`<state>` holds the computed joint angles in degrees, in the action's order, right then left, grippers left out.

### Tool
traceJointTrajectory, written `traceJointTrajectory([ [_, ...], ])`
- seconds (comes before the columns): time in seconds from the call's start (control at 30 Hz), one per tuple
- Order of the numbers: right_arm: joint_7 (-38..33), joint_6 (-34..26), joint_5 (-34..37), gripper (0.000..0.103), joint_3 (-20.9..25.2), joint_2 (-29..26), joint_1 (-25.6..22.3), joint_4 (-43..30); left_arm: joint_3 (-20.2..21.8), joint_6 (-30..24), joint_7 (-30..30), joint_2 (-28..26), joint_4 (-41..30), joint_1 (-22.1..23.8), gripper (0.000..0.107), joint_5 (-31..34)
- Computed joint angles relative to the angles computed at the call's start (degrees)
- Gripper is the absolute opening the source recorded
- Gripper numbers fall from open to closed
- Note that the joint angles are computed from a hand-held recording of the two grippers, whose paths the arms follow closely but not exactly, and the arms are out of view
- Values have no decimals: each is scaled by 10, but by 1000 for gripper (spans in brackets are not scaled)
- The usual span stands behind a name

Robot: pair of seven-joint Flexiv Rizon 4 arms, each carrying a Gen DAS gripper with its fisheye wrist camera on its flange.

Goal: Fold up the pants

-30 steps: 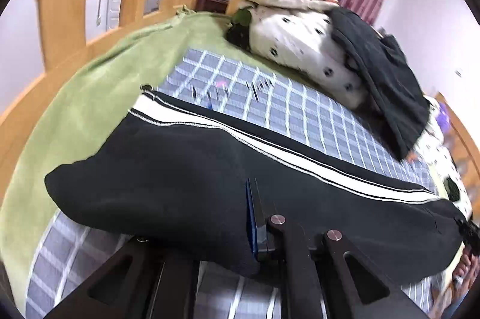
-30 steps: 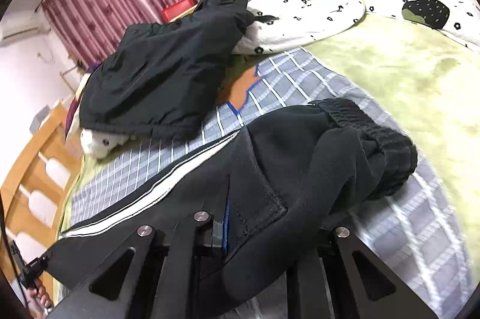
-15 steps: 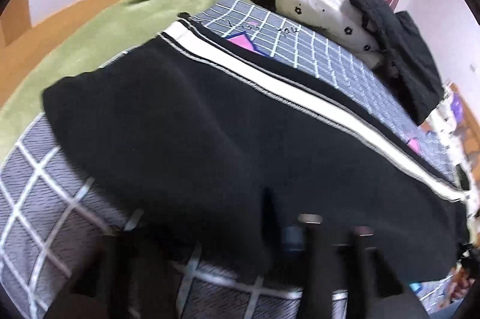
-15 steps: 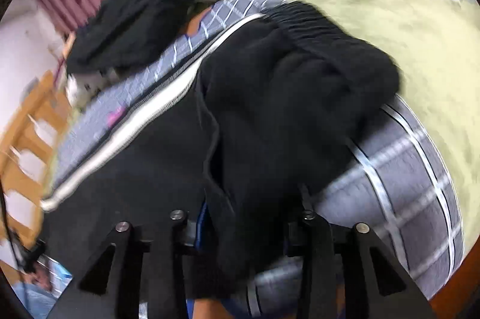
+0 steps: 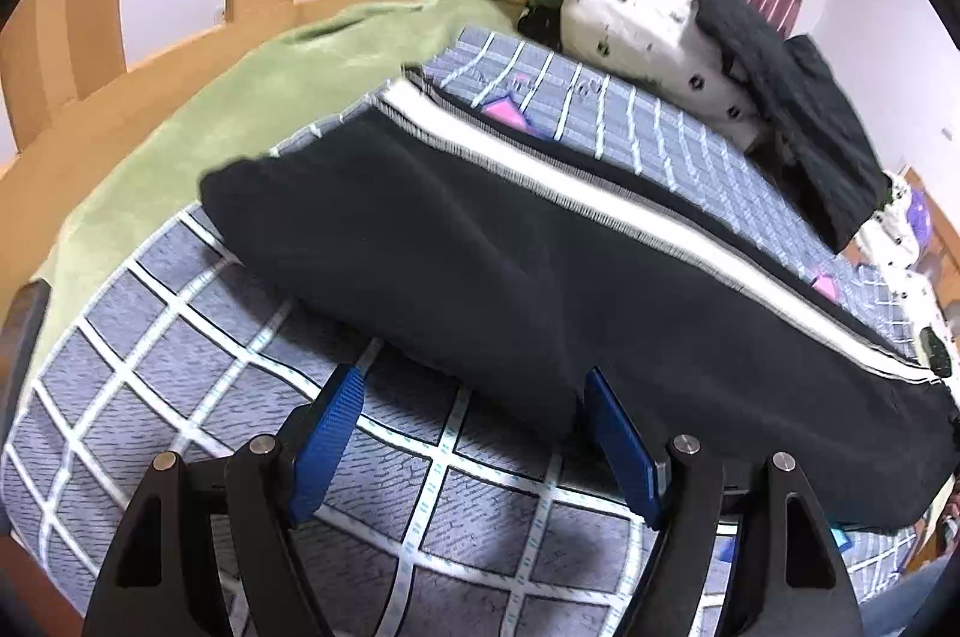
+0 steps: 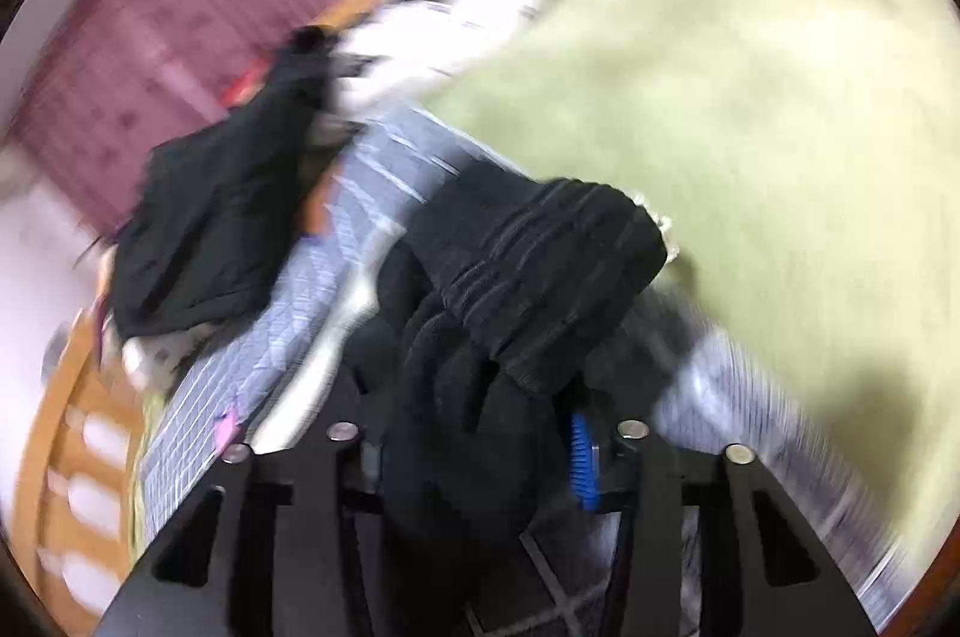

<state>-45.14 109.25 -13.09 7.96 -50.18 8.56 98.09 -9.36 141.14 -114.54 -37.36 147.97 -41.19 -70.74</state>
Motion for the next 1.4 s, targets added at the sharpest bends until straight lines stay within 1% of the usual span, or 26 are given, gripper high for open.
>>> traceJointTrajectory([
  [0.07, -98, 10, 33, 42, 21, 20, -12, 4, -6, 5, 29, 11, 1, -17, 75, -34],
  [0.1, -141, 2, 72, 42, 6, 30, 6, 4, -11, 7, 48, 14, -1, -24, 75, -59],
  [0.13, -162, -4, 112, 43, -28, 36, 40, 2, -16, 11, 58, 16, -2, -27, 75, -72],
  [0.17, -167, -21, 127, 45, -73, 37, 75, 2, -18, 14, 59, 19, 2, -26, 75, -72],
  [0.2, -150, -38, 124, 50, -99, 37, 93, 2, -20, 16, 59, 22, 5, -24, 75, -70],
  [0.23, -125, -68, 104, 53, -107, 34, 96, 1, -20, 17, 59, 25, 8, -22, 75, -69],
  [0.27, -108, -125, 72, 53, -96, 36, 83, 0, -19, 19, 58, 28, 11, -20, 75, -64],
  [0.3, -75, -150, 27, 53, -103, 40, 82, 11, -18, 20, 57, 31, 14, -18, 75, -61],
  [0.33, -72, -153, 19, 54, -120, 46, 94, 29, -16, 20, 57, 34, 17, -14, 75, -55],
  [0.4, -78, -123, 19, 57, -169, 63, 132, 78, -9, 17, 61, 39, 18, -3, 75, -40],
  [0.43, -75, -118, 24, 57, -208, 73, 167, 102, -5, 9, 75, 42, 15, 5, 75, -35],
  [0.5, -81, -100, 35, 57, -257, 95, 212, 144, 5, -3, 107, 44, 2, 22, 75, -18],
  [0.6, -91, -89, 57, 57, -334, 107, 290, 164, 28, -18, 153, 42, -25, 58, 75, 28],
  [0.67, -103, -77, 69, 57, -352, 118, 318, 169, 44, -42, 185, 41, -45, 89, 74, 64],
  [0.77, -117, -97, 59, 57, -303, 111, 297, 113, 66, -76, 237, 28, -91, 121, 74, 68],
  [0.83, -124, -118, 44, 57, -277, 92, 290, 67, 75, -82, 236, 19, -108, 143, 74, 84],
  [0.9, -148, -146, 27, 57, -231, 63, 275, 2, 86, -94, 244, 5, -131, 162, 74, 83],
  [0.93, -147, -152, 2, 57, -205, 50, 260, -24, 93, -104, 267, -4, -147, 165, 74, 66],
  [1.0, -148, -164, -32, 58, -162, 27, 241, -64, 100, -116, 340, -26, -186, 156, 74, -18],
  [1.07, -179, -200, -64, 58, -97, -13, 215, -137, 87, -122, 395, -46, -219, 170, 72, -72],
  [1.1, -192, -213, -75, 59, -80, -29, 211, -164, 81, -121, 403, -52, -226, 179, 70, -75],
  [1.13, -214, -220, -65, 59, -72, -36, 214, -175, 75, -118, 401, -58, -228, 188, 62, -69],
  [1.17, -218, -235, -92, 59, -55, -56, 209, -204, 68, -113, 405, -66, -231, 194, 51, -70],
  [1.23, -256, -270, -100, 59, -24, -89, 203, -258, 59, -92, 404, -80, -235, 198, 36, -77],
  [1.3, -307, -315, -103, 59, 18, -125, 197, -322, 57, -73, 351, -81, -215, 210, 31, -26],
  [1.4, -378, -362, -100, 59, 50, -163, 199, -390, 64, -55, 264, -73, -178, 227, 27, 59],
])
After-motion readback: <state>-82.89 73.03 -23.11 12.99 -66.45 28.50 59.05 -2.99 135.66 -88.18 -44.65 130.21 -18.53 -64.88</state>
